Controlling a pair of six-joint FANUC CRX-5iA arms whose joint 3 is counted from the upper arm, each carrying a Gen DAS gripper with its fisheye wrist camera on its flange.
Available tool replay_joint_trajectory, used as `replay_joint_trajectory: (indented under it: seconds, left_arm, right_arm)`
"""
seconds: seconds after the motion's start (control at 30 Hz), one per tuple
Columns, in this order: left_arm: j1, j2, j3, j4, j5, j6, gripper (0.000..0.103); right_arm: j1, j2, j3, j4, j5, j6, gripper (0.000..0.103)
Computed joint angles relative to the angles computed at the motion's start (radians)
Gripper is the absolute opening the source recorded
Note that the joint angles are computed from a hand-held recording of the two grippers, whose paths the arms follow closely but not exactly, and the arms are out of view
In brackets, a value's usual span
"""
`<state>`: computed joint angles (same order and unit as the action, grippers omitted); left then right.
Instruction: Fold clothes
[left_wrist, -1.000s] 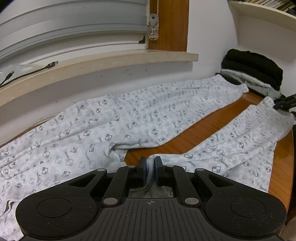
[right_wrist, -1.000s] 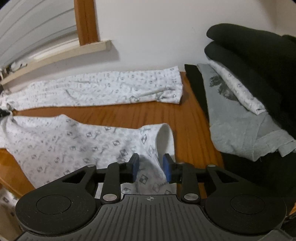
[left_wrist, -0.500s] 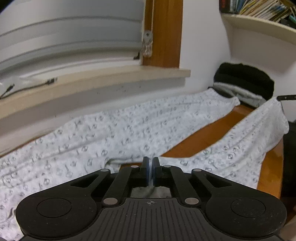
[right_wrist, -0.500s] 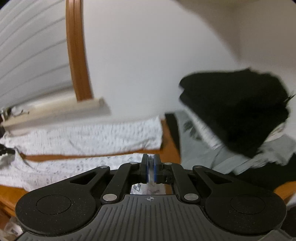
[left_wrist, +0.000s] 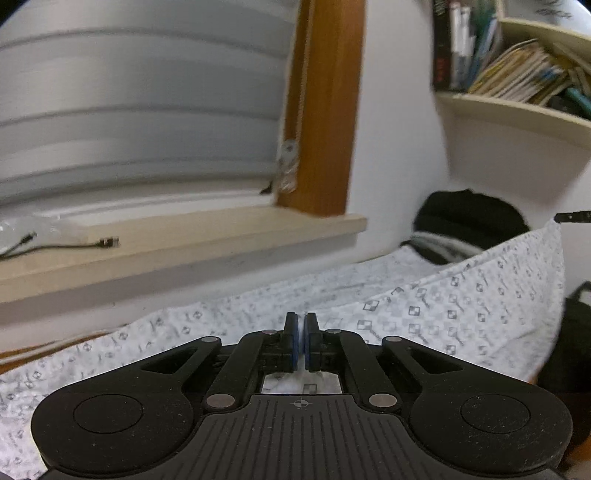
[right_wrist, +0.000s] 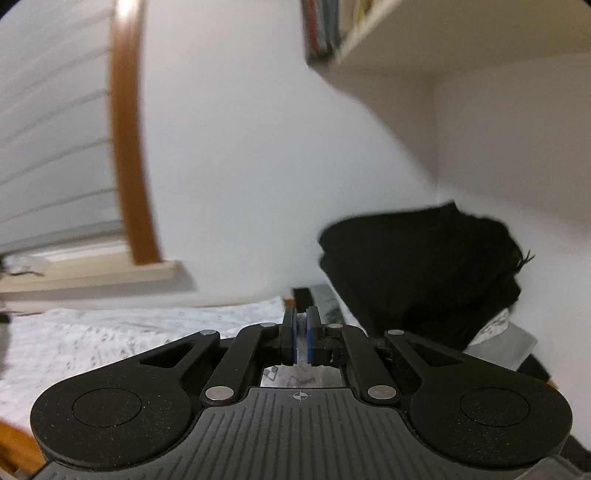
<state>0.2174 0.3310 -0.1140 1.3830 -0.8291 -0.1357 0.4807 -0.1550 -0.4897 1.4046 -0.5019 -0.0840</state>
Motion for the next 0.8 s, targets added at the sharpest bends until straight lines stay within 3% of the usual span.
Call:
replay_joint_trajectory:
  seconds: [0.07,0.1,0.17,0.27,0.37,0.47,0.6,0.7,0.8]
  left_arm:
    - [-0.029,0.039,0.043,-0.055,0.087,0.064,0.004]
    - [-0.043,0.049,0.057,-0.099,0.138,0.110,0.005]
    - [-0.065,0.061,0.074,-0.174,0.213,0.178,0.007]
    - [-0.085,0.041,0.037,-0.161,0.258,0.134,0.010]
    - [-0.087,0.028,0.018,-0.142,0.247,0.101,0.010]
    - [-0.096,0.008,-0.018,-0.100,0.241,0.045,0.027]
    - [-0.087,0.011,-0.027,-0.117,0.193,0.032,0.027]
    - [-0.074,0.025,-0.017,-0.152,0.157,0.052,0.027]
    - [-0.063,0.040,0.006,-0.223,0.164,0.122,0.027]
  right_arm:
    - [0.005,0.136,0.094,-0.026,-0.102,0.023,0.006]
    - [0.004,0.203,0.143,-0.039,-0.145,0.037,0.012]
    - [0.000,0.262,0.186,-0.100,-0.112,0.066,0.014]
    - [-0.005,0.317,0.220,-0.164,-0.040,0.100,0.014]
    - [0.015,0.311,0.194,-0.183,0.023,0.122,0.015]
    - [0.048,0.321,0.193,-0.276,0.048,0.216,0.022]
    - [0.074,0.350,0.195,-0.337,0.035,0.284,0.023]
    - [0.054,0.358,0.174,-0.268,0.044,0.195,0.023]
    - [0.053,0.363,0.194,-0.322,0.026,0.197,0.022]
